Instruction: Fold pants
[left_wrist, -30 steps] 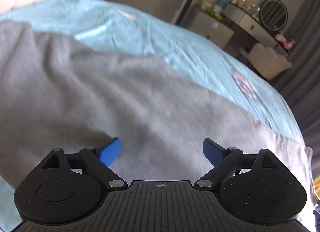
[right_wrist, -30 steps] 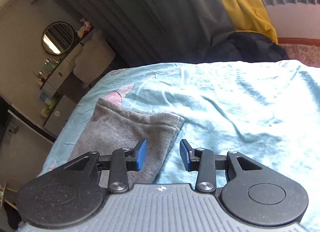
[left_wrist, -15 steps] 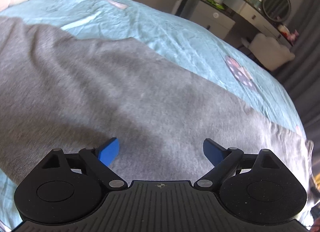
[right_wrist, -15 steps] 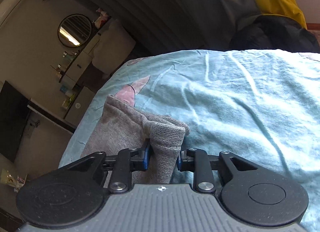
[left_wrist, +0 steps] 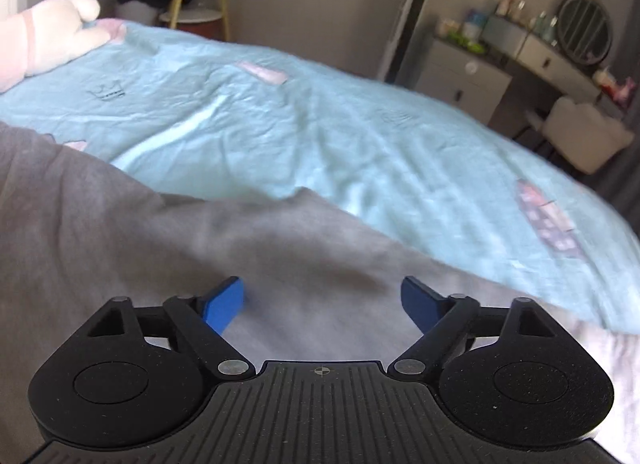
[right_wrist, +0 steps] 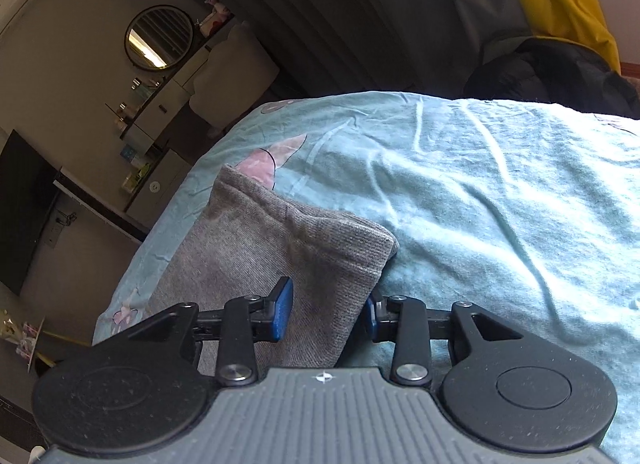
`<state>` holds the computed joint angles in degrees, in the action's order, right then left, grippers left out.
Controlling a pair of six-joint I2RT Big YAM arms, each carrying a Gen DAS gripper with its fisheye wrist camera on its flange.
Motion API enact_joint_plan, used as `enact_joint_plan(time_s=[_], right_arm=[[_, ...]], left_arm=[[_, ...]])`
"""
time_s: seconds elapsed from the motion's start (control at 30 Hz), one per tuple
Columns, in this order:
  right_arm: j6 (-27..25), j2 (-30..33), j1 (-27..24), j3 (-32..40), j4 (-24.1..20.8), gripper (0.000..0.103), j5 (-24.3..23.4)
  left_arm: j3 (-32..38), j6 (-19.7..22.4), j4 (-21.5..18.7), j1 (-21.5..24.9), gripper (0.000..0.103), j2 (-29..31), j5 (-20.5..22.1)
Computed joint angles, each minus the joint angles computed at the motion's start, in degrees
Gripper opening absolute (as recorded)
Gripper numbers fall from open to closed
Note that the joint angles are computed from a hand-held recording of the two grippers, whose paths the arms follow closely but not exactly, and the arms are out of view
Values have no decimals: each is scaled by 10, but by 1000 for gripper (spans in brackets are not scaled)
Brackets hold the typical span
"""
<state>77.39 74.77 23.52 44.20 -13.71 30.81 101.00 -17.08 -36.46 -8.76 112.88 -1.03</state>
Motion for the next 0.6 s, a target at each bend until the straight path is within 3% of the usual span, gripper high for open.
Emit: enact_joint_plan(time_s=[0.1,0.2,0.3,0.5,0.6], right_arm=[[8,14,5,13,-14,36,15],[22,25,4,26,-25,37,23],[34,27,-2,28,-20,41,18],[40,31,-8,21,6,41,20],[34,35,-8,22,12,38,24]], left_arm=[[36,47,-2,8,86,34,-21],[63,96,13,-1,92,60,-80],[95,87,-9,-5,96,80,-100],[40,83,-32,-8,92,19,-50],[3,111,-49,-10,92,-17,-12]])
